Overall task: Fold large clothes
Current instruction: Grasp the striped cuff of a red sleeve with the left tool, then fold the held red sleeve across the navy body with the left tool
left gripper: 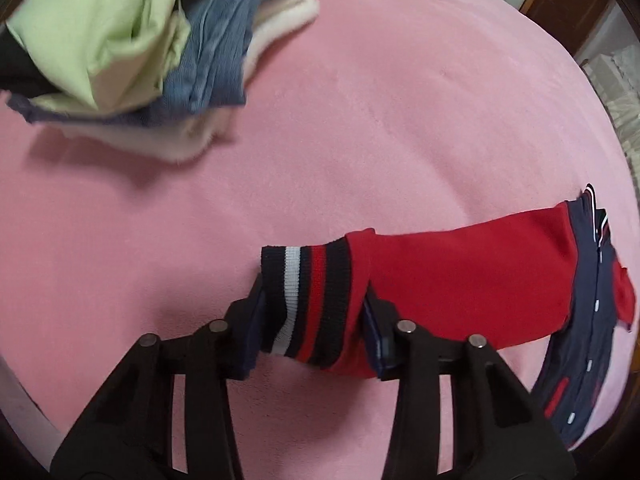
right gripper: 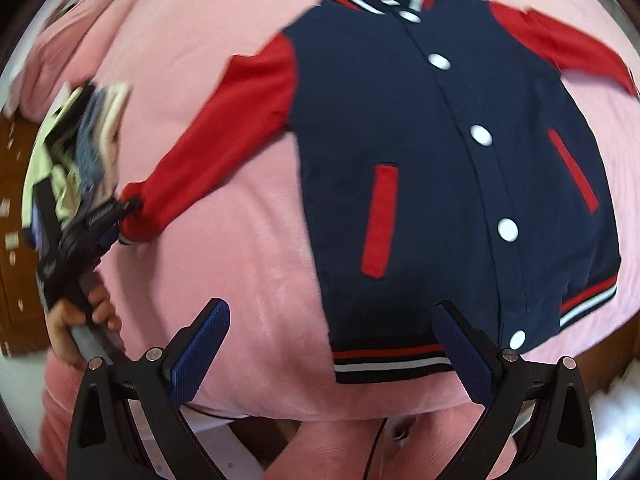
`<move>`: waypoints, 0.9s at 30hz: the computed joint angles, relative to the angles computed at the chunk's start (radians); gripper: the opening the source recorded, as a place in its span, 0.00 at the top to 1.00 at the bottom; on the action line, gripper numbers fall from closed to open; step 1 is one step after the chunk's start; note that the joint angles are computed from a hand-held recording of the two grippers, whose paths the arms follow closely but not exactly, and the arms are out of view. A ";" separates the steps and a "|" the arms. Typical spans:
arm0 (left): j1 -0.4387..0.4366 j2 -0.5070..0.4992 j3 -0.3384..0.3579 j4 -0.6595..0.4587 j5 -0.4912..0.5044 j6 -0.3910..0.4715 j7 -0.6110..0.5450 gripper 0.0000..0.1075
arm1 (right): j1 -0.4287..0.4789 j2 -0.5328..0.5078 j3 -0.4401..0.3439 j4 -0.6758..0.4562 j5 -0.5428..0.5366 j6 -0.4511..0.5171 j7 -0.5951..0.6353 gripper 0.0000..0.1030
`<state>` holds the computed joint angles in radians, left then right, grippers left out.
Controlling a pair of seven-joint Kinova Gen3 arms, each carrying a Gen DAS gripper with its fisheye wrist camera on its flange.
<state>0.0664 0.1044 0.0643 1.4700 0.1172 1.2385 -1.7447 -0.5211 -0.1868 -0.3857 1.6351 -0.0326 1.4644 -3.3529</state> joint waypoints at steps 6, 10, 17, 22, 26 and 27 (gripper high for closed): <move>0.046 -0.124 0.021 0.019 0.055 -0.024 -0.004 0.84 | 0.032 -0.050 0.034 0.078 -0.013 -0.016 0.049 0.00; 0.079 -0.145 0.034 -0.048 0.169 0.056 0.087 0.84 | 0.066 -0.113 0.044 0.127 -0.018 -0.041 0.117 0.00; 0.130 -0.178 0.200 -0.072 0.401 0.026 0.371 0.83 | 0.126 -0.271 0.131 0.182 -0.025 0.013 0.329 0.00; 0.341 -0.145 0.155 -0.110 0.503 -0.102 0.489 0.14 | 0.188 -0.397 0.265 0.205 0.033 0.122 0.505 0.00; 0.309 -0.136 0.270 -0.173 0.365 -0.078 0.597 0.14 | 0.160 -0.469 0.429 0.210 0.105 0.159 0.668 0.00; 0.271 -0.135 0.317 -0.179 0.324 -0.049 0.629 0.14 | 0.157 -0.476 0.453 0.211 0.113 0.154 0.709 0.00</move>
<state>0.3373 -0.0304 0.3808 1.2908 0.4412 1.1892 -1.1156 -0.3641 -0.6630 0.0669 1.8465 0.0808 1.6183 -2.6442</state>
